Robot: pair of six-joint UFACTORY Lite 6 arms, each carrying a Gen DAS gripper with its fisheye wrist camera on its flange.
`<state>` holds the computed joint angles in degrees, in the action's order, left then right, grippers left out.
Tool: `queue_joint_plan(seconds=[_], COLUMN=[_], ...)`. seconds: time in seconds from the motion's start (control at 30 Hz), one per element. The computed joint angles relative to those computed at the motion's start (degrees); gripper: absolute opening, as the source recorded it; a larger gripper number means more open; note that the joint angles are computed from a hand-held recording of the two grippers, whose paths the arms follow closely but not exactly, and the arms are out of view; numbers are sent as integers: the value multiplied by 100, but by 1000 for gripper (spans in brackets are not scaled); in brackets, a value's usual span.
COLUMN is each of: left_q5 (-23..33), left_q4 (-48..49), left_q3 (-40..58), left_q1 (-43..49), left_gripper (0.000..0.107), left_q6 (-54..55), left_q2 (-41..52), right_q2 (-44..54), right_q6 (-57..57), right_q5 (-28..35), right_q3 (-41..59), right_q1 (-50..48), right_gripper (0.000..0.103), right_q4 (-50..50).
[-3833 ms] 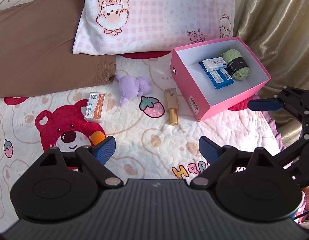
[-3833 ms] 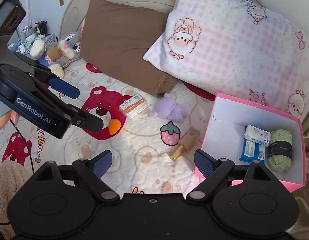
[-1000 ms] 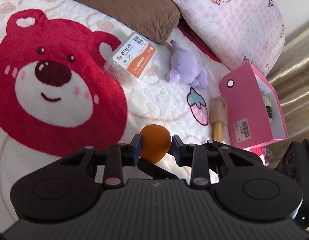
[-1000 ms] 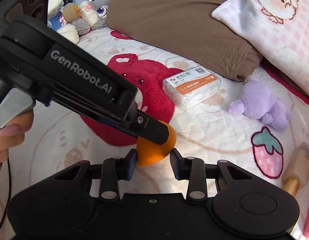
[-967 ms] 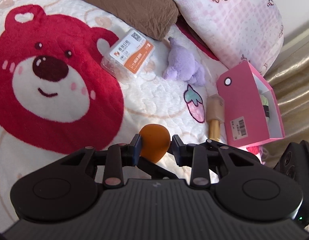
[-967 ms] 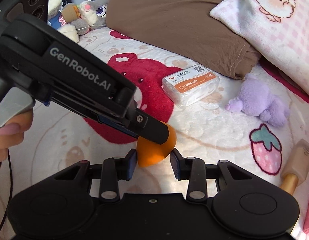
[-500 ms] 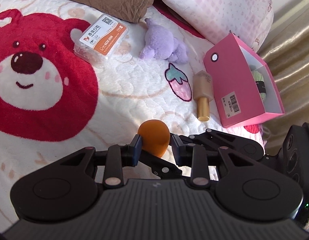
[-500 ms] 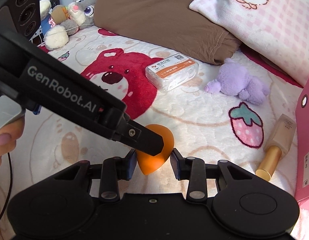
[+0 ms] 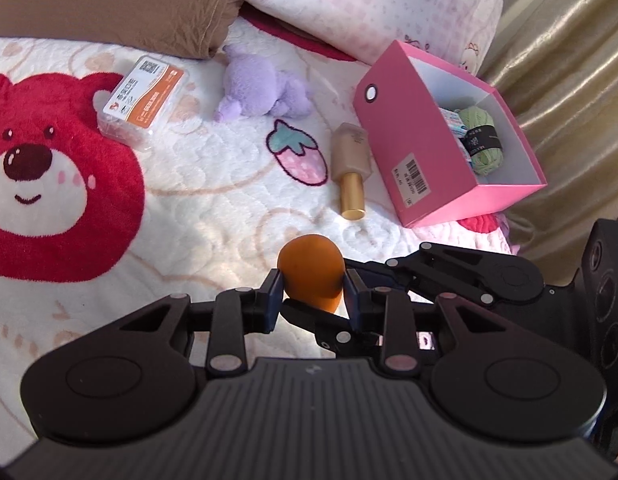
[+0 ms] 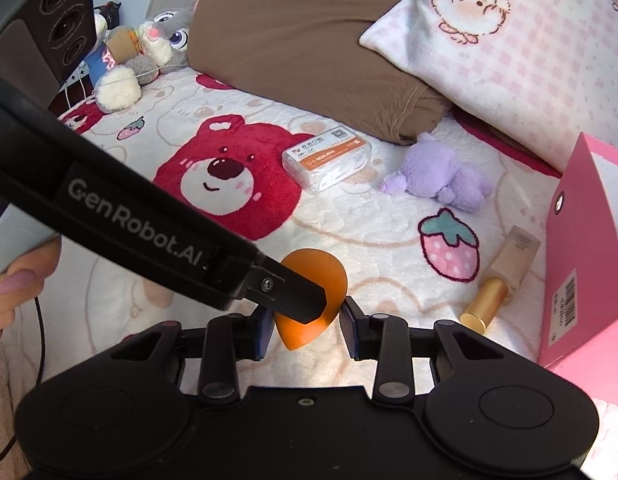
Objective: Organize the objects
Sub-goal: 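Carry the orange sponge with the left gripper into the pink box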
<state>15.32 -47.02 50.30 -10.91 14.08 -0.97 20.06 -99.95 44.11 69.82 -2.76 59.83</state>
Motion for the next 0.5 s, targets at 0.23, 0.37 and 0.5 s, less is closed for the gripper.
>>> queue_joint_plan(seconds=[0.23,0.37,0.5], left_q5=[464,1046,1767], left_q4=[1968,2846,3465], left_q3=[573,1271,2181], left_q1=[-565,-901,-1210], left_gripper=[31,30,31], left_q6=[-2196,-3179,-3795], left_q2=[-293,-56,260], right_q2=[-428,-667,-653], right_q6=[577,991,1208], right_q5=[783,1088,1609], right_q3=[296,547,989], right_q1=[-567,-738,-1038], right_gripper=[40,40,40], right_q4=[-528,-1072,-1320])
